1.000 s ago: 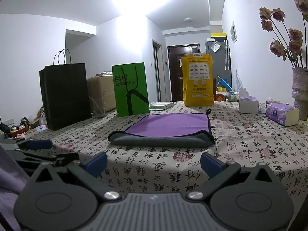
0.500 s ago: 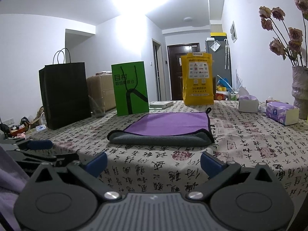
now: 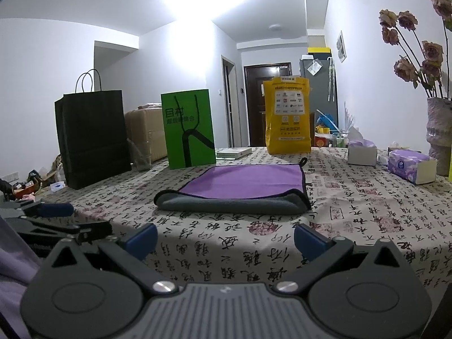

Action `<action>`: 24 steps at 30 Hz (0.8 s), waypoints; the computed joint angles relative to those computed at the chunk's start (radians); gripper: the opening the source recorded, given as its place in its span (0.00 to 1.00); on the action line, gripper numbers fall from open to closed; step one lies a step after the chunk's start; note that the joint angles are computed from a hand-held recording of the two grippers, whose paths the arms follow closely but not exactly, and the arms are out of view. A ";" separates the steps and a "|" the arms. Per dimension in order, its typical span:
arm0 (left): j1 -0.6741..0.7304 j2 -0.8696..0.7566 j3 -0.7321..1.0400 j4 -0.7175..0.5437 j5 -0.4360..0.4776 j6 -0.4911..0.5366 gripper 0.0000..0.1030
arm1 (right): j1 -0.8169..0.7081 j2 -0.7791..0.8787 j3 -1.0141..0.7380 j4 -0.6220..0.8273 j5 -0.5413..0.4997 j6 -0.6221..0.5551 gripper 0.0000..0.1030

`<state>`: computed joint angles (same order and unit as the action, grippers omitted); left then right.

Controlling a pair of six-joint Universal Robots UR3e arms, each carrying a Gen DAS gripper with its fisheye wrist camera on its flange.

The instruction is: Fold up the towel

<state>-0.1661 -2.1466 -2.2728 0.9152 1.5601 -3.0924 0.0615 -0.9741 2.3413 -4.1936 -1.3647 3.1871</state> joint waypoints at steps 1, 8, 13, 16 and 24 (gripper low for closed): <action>0.001 0.001 -0.001 0.000 -0.001 0.001 1.00 | 0.001 0.001 0.000 -0.001 -0.003 0.000 1.00; -0.011 -0.004 0.010 -0.003 0.011 -0.005 1.00 | 0.003 0.002 0.003 -0.006 -0.012 -0.004 1.00; -0.010 -0.005 0.010 0.001 0.010 -0.003 1.00 | 0.007 0.002 -0.001 -0.007 -0.019 -0.002 1.00; -0.009 -0.004 0.008 0.002 0.010 -0.003 1.00 | 0.014 0.004 0.000 -0.010 -0.023 -0.002 1.00; -0.003 -0.002 -0.003 0.008 0.001 0.001 1.00 | 0.015 0.005 0.001 -0.015 -0.025 0.002 1.00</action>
<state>-0.1690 -2.1484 -2.2753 0.9231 1.5607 -3.0917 0.0762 -0.9687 2.3425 -4.2081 -1.3897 3.1890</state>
